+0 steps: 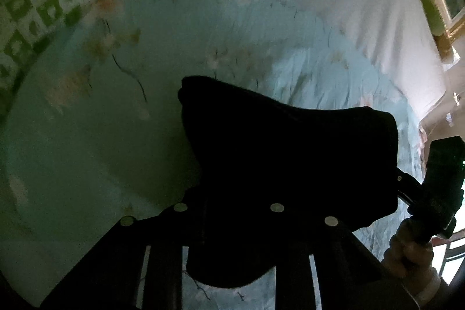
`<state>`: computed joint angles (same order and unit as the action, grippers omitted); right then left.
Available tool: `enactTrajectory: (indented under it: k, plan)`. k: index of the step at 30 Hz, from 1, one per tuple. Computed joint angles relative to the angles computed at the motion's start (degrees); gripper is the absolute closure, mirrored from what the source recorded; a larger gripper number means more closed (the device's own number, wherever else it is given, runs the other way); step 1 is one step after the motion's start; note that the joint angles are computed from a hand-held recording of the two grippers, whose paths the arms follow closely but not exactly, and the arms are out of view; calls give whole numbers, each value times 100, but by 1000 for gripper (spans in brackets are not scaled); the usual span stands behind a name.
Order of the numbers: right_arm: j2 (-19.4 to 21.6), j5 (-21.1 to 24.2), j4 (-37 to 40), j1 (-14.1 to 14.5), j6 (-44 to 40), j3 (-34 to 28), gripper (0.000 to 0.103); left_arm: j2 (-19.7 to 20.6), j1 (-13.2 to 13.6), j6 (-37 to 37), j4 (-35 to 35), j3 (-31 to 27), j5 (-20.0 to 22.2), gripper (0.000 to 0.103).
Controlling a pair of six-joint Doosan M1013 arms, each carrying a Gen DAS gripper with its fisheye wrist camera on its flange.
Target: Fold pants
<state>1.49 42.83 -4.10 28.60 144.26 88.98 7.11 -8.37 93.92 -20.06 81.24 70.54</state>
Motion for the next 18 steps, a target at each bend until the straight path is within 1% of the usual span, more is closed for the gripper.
enactTrajectory:
  k: [1,3,5,6,7,8,9,10,12,13,15,17,18]
  plan:
    - [33,-5,10,-5,-88,-58,63,-3,-7,-21,21,-15,-17,83]
    - [125,130,22,-27,-128,-166,63,49,42,-83,24,-48,47,83]
    - [237,323,113,-55,-213,-245,62,93,28,-160,119,-32,107,82]
    - [300,486,119,-63,-205,-290,61,112,12,-187,196,-5,136,81]
    - [378,785,26,-56,-86,-366,57,126,14,-180,215,1,154,79]
    - [417,974,-32,-58,-10,-396,54,123,11,-166,236,42,149,76]
    - [434,1084,-73,-64,55,-398,52,105,3,-154,265,91,111,70]
    - [410,1108,-143,-72,154,-338,51,88,2,-137,283,129,72,63]
    - [358,1043,-154,-89,181,-234,47,78,6,-116,338,170,18,57]
    - [333,1049,-148,-100,177,-189,44,78,4,-114,359,167,16,55]
    - [276,969,-122,-104,194,-113,43,58,-2,-118,415,164,2,55]
    - [229,1005,-230,-79,290,-115,43,11,-7,-121,497,165,-6,52]
    - [207,979,-271,-63,322,-113,43,13,-21,-144,561,138,-1,47]
